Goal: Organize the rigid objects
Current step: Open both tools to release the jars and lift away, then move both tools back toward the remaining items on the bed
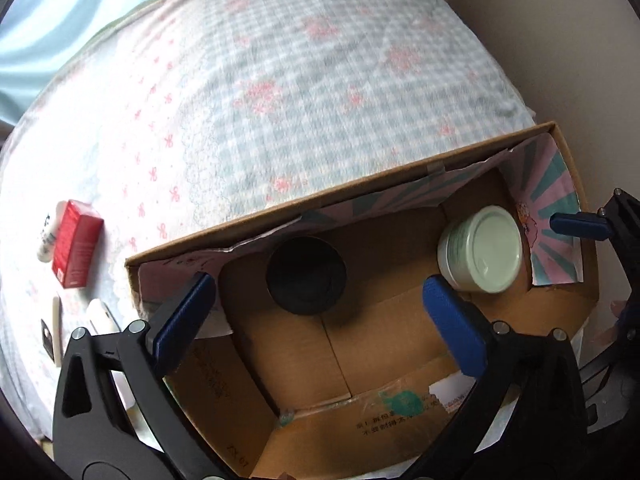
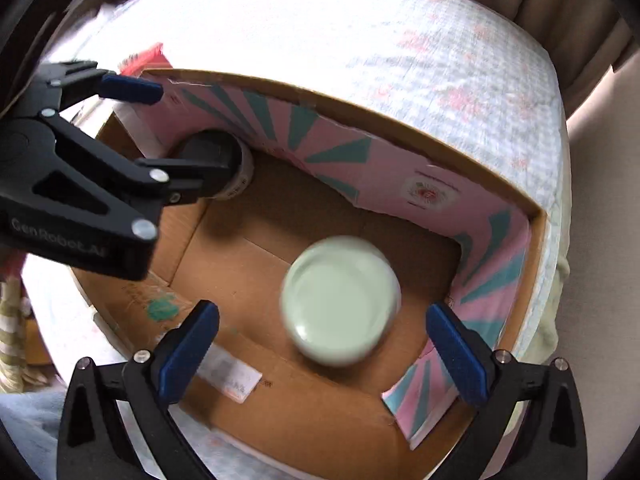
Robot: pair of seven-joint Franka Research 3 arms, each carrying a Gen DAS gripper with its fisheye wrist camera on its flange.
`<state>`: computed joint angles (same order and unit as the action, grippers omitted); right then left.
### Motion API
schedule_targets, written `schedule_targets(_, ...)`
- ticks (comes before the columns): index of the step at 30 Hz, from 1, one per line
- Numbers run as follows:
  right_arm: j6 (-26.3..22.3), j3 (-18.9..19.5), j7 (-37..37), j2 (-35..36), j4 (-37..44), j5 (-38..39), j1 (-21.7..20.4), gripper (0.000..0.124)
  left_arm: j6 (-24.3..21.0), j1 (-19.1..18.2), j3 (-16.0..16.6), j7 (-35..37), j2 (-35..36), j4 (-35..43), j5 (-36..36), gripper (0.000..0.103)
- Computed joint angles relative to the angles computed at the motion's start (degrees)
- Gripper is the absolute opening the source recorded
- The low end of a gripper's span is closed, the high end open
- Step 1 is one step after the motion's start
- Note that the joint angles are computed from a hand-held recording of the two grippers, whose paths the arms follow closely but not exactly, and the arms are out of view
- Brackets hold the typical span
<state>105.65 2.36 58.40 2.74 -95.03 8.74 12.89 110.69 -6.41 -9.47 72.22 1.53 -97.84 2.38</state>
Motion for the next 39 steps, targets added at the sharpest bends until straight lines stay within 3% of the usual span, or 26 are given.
schedule_targets(4,0.36,-0.17,1.95,-1.2,-0.9,-1.53,-0.14,0.103,-0.73,0.34,0.22,-0.3,-0.45,0.1,-1.01,0.103)
schedule_targets(12,-3.64,0.03,4.22,-1.97,2.41,-2.26,-0.15,0.103,-3.08,0.2,0.36,-1.58,-4.73,-0.18,-0.53,0.103)
schedule_targets(19,-0.64,1.02,8.01,-7.1,1.22,-4.73,0.62,0.103,-6.81,-0.1,0.26,-2.73,-9.46,2.34,2.88,0.103)
schedule_targets(28,-3.19,1.88,8.92,-8.88,6.28,-2.44,1.7,0.103,-9.32,0.73,0.65,-5.51,-20.51,0.12,7.54,0.103)
schedule_targets(34,-4.91,3.31,11.1,-9.64,10.49,1.07,3.72,0.103,-11.61,2.0,2.67,-5.88,-29.08,-3.4,8.64,0.103)
schedule_targets(39,-6.72,5.75,16.27,-9.03,15.01,-0.29,6.46,0.103,-12.78,3.02,5.65,-2.46,-36.23,-7.1,9.33,0.103)
